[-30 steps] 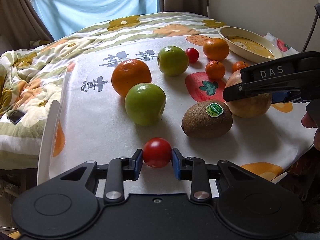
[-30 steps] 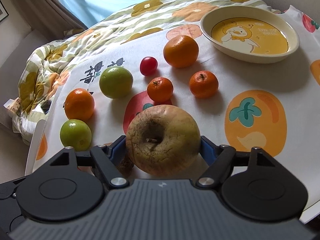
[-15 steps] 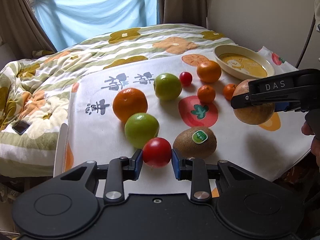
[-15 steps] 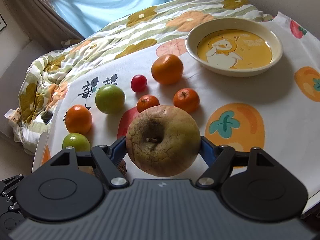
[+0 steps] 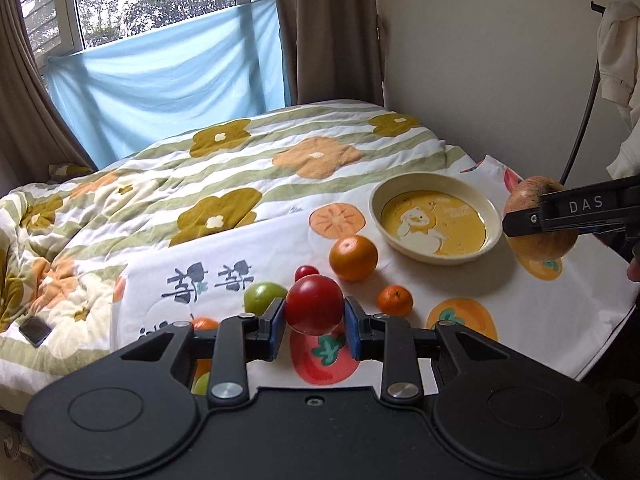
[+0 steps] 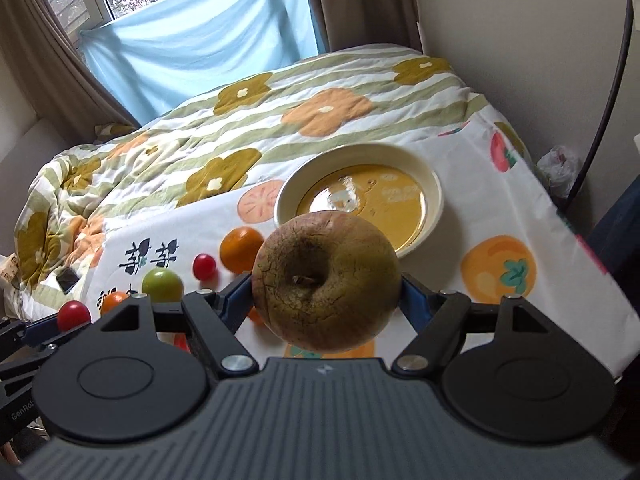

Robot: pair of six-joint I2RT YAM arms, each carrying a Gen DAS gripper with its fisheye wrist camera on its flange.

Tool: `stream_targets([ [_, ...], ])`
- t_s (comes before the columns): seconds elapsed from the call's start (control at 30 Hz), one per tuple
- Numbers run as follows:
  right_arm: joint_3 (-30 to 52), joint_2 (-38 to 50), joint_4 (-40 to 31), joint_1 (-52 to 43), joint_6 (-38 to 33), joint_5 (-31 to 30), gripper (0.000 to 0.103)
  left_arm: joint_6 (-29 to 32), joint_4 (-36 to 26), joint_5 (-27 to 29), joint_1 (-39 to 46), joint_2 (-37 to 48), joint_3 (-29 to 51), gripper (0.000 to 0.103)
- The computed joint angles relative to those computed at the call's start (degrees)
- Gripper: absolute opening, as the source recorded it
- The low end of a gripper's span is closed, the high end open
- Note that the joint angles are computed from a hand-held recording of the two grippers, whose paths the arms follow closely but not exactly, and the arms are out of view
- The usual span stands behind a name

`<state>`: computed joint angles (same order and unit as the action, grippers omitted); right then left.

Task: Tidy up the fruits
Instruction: 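Carry the brown apple with the right gripper while the left gripper carries the cherry tomato to the bowl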

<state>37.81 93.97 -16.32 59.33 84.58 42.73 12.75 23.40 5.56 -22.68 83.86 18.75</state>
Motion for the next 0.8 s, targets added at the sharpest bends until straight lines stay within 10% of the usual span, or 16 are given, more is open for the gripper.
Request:
stream_targets([
  [0.37,-17.5,-18.1,19.7,-28.8,-37.3,-14.8,0.091,-12.6,-1.6,-15.4,-16.8,19.7,22.7,0.034],
  [0.8,-9.2,6.3,41.4,-57.0,-62.2,-39.5,0.091,-13.9,-12.9,-19.5,-21.0,51.4,59.9,0.034],
])
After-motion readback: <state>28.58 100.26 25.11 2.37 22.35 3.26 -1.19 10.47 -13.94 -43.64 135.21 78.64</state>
